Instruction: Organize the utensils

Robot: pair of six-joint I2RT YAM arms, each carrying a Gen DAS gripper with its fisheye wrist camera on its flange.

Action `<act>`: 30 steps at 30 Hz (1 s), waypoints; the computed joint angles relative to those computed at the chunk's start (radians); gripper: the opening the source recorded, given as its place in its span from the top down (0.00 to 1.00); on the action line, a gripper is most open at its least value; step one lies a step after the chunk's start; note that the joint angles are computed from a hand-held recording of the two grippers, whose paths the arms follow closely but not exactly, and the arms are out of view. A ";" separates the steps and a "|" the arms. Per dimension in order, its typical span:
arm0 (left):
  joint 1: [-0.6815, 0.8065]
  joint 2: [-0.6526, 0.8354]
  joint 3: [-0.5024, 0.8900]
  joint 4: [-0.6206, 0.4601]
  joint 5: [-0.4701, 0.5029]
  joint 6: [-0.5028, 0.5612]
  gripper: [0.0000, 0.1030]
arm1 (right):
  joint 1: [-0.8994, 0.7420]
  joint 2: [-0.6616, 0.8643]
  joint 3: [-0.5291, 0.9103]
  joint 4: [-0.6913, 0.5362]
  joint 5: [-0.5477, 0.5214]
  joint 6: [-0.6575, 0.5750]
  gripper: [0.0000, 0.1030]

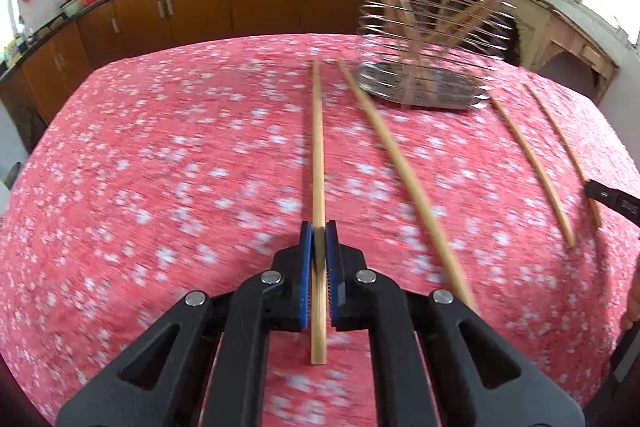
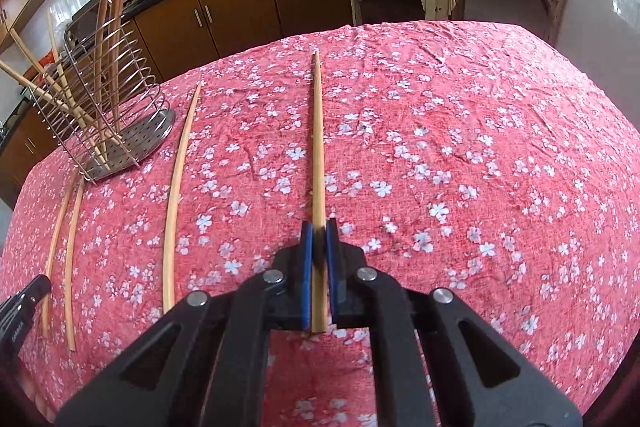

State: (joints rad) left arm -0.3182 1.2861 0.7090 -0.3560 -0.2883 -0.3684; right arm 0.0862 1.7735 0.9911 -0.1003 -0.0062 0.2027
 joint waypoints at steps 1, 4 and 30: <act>0.035 0.005 0.004 -0.002 -0.003 0.017 0.93 | -0.001 -0.001 0.000 -0.002 0.003 0.000 0.92; 0.138 0.005 0.004 0.004 0.021 0.076 0.93 | -0.026 0.029 0.040 -0.014 -0.009 -0.013 0.92; 0.264 -0.169 -0.105 -0.013 0.250 0.164 0.84 | 0.021 -0.015 -0.041 0.032 0.053 -0.042 0.88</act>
